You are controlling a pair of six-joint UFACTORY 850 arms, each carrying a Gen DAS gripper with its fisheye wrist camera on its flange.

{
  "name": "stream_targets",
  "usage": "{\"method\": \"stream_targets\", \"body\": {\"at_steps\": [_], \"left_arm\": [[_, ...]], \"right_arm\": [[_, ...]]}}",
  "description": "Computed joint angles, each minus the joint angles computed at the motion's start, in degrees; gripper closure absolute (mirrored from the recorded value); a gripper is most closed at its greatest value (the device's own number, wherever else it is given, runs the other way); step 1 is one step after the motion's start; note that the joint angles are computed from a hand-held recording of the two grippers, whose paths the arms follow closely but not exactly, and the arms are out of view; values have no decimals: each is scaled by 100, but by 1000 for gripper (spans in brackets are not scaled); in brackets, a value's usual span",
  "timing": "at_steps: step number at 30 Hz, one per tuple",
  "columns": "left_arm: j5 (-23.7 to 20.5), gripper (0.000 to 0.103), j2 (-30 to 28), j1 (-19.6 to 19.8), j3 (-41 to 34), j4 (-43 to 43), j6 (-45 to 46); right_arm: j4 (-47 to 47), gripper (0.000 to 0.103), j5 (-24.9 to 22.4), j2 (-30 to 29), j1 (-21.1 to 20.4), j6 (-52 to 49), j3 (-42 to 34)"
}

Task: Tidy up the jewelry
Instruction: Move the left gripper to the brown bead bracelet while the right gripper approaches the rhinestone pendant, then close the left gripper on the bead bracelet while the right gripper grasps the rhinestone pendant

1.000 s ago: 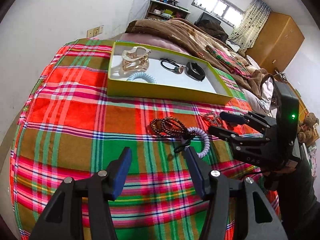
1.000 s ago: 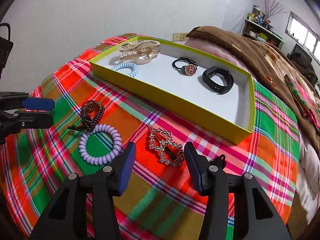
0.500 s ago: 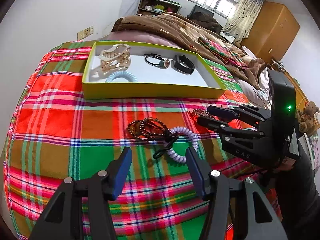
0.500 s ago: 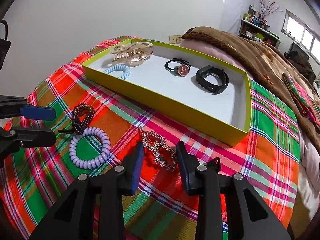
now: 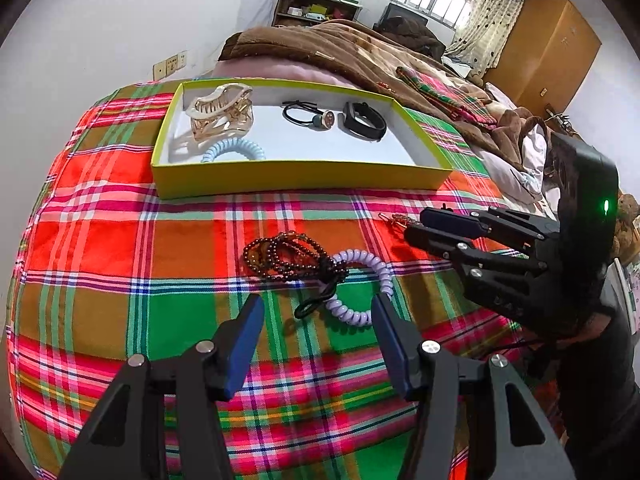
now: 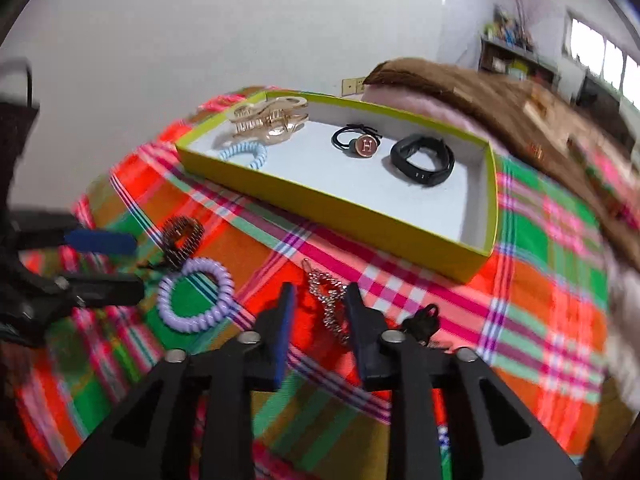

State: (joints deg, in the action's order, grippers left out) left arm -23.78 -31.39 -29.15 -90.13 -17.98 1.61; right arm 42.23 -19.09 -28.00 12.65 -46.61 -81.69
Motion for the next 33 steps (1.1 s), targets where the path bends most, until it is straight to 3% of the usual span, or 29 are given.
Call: {"method": "stream_targets", "body": {"at_steps": [1, 3, 10, 13, 16, 21, 23, 25, 28, 33], "left_arm": [[1, 45, -2, -4, -7, 31, -28], [-5, 45, -19, -14, -35, 52, -49], [-95, 45, -186, -92, -332, 565, -511], [-107, 45, -267, -114, -497, 574, -451], [-315, 45, -432, -225, -765, 1554, -1258], [-663, 45, -666, -280, -1060, 1933, -1653], [-666, 48, -665, -298, -1026, 2166, -1876], [-726, 60, -691, -289, -1041, 2222, -1942], [-682, 69, -680, -273, -1005, 2351, -2079], [-584, 84, -620, -248, -910, 2226, -1967]], "right_arm": [[438, 50, -136, -21, -71, -268, -18], [593, 50, -177, -56, -114, -268, -36], [-807, 50, -22, -142, 98, 510, -126], [-1118, 61, 118, -107, 136, 717, -61], [-940, 74, 155, -64, 83, 634, 5], [-1375, 78, 323, -12, 145, 972, 82], [-1456, 84, 480, 48, 182, 992, 157], [-1578, 84, 544, 83, 203, 1102, 206], [-1726, 90, 669, 132, 223, 1236, 259], [-1777, 90, 748, 175, 225, 1314, 312]]}}
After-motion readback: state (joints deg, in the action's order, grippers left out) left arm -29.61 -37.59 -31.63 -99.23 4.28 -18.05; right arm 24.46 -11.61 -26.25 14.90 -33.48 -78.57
